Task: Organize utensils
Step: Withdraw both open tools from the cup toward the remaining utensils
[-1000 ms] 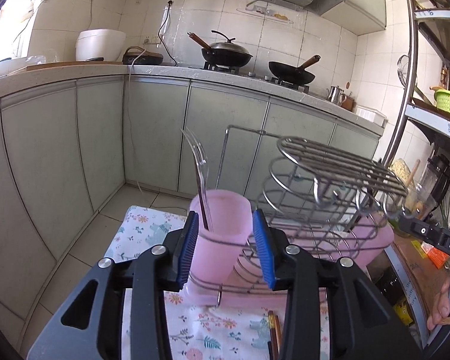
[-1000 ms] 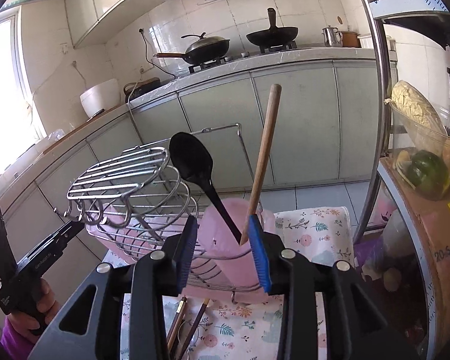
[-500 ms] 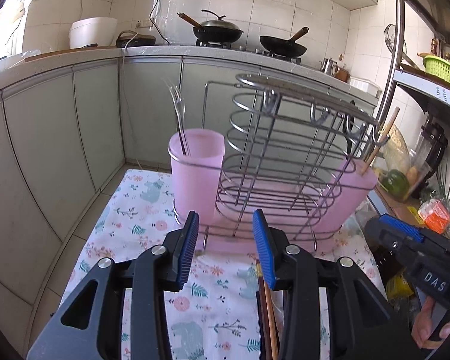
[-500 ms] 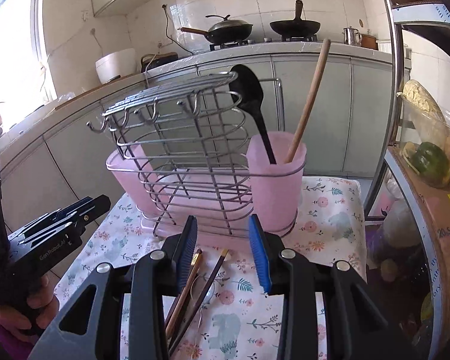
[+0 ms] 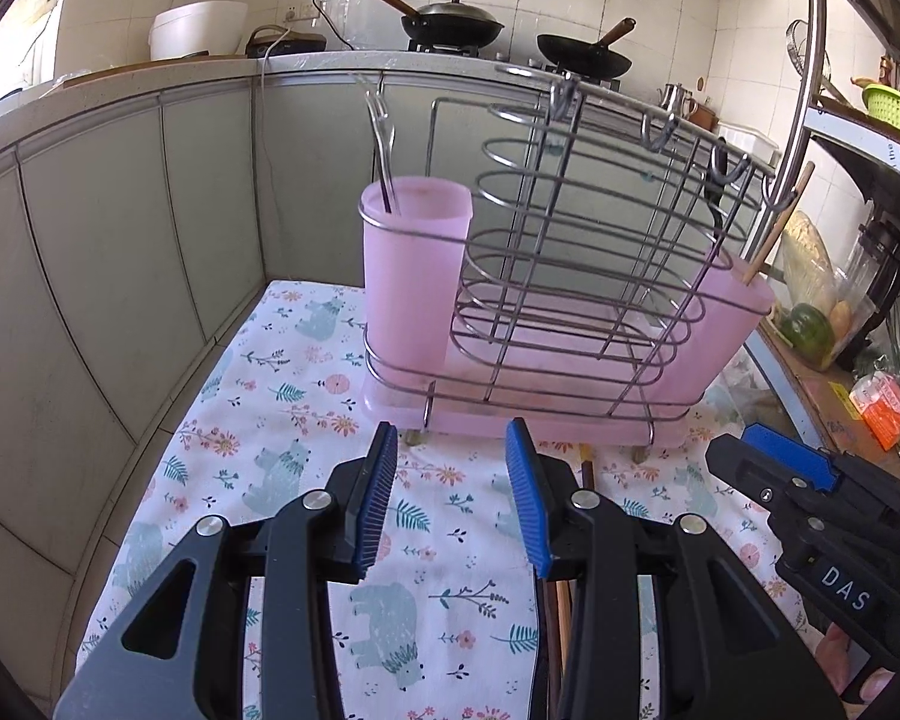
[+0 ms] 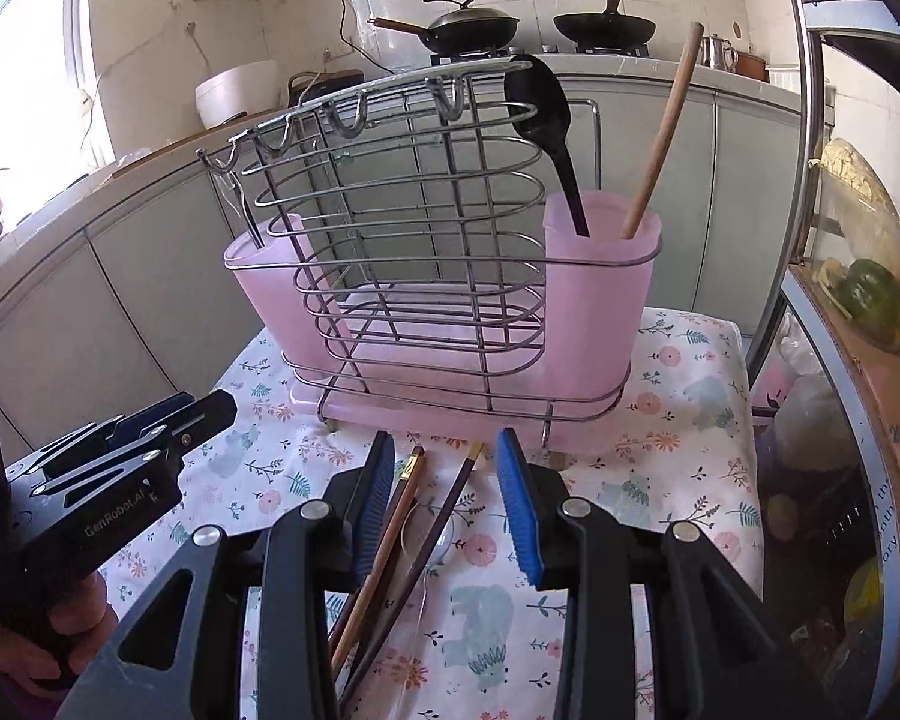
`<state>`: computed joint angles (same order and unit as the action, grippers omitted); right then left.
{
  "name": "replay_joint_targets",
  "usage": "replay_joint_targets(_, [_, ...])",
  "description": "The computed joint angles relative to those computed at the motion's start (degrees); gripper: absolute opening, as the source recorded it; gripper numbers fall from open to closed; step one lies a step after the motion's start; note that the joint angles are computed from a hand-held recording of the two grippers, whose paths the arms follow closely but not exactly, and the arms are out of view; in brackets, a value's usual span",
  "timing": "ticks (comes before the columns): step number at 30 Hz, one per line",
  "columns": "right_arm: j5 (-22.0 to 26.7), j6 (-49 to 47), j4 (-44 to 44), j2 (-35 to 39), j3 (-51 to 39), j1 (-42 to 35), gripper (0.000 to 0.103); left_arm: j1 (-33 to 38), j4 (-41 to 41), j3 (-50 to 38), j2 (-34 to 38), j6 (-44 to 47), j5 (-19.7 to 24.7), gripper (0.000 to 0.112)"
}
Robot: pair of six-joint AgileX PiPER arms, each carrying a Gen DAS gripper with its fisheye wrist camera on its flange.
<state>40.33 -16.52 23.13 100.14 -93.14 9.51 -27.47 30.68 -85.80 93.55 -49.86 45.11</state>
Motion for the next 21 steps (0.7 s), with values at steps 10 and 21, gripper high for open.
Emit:
replay_joint_targets(10, [0.22, 0.1, 0.2, 0.71, 1.39, 0.18, 0.035, 0.2, -0.64, 1.86, 0.31, -0.01, -0.09, 0.038])
replay_joint_targets(21, [2.27, 0.42, 1.72, 3.53, 0.05, -1.26, 0.035, 1.31, -4.39, 2.35, 1.95, 2.99, -0.49, 0.038])
